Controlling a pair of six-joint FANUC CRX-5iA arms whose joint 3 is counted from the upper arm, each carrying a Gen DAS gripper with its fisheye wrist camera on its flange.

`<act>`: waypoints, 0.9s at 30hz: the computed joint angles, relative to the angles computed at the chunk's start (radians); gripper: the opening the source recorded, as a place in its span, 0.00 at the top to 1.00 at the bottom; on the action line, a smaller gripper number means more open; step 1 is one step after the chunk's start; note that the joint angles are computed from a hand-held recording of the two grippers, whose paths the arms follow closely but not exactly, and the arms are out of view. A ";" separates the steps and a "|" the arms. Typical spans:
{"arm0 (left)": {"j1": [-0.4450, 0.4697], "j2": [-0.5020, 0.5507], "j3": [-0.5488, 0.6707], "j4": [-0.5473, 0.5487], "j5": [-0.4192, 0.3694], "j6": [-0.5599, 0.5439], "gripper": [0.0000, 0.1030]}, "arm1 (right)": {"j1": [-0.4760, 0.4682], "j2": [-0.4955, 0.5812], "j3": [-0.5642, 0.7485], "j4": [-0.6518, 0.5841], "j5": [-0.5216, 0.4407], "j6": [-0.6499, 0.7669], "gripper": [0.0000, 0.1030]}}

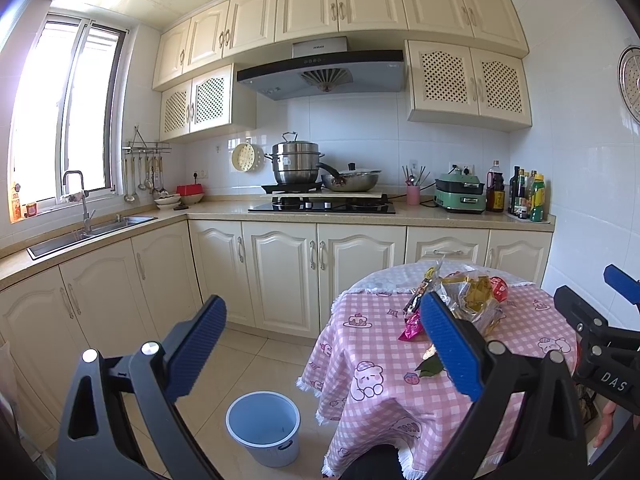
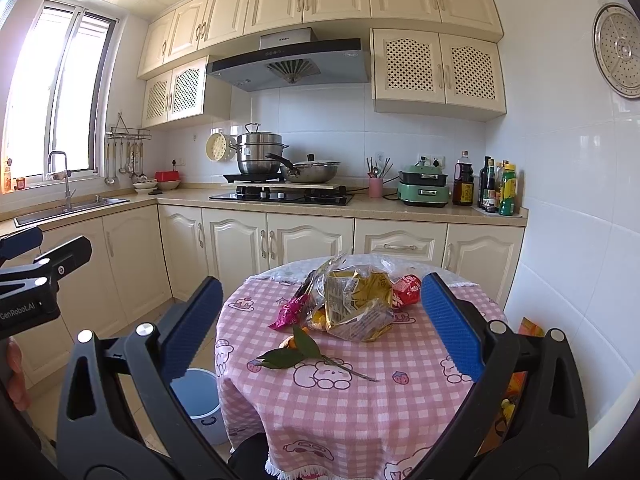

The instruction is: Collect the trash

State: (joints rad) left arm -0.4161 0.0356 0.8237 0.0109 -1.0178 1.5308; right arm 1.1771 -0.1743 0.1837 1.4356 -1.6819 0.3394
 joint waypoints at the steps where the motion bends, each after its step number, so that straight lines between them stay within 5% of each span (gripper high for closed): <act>1: 0.000 -0.002 -0.002 0.000 0.000 0.000 0.07 | 0.001 0.000 0.000 0.000 -0.001 -0.001 0.06; 14: -0.007 0.024 -0.024 -0.026 0.000 0.009 0.07 | -0.040 -0.026 -0.037 -0.062 -0.007 -0.063 0.06; 27: -0.068 0.286 0.252 -0.012 -0.208 -0.072 0.07 | -0.199 -0.103 -0.121 -0.286 0.066 -0.124 0.06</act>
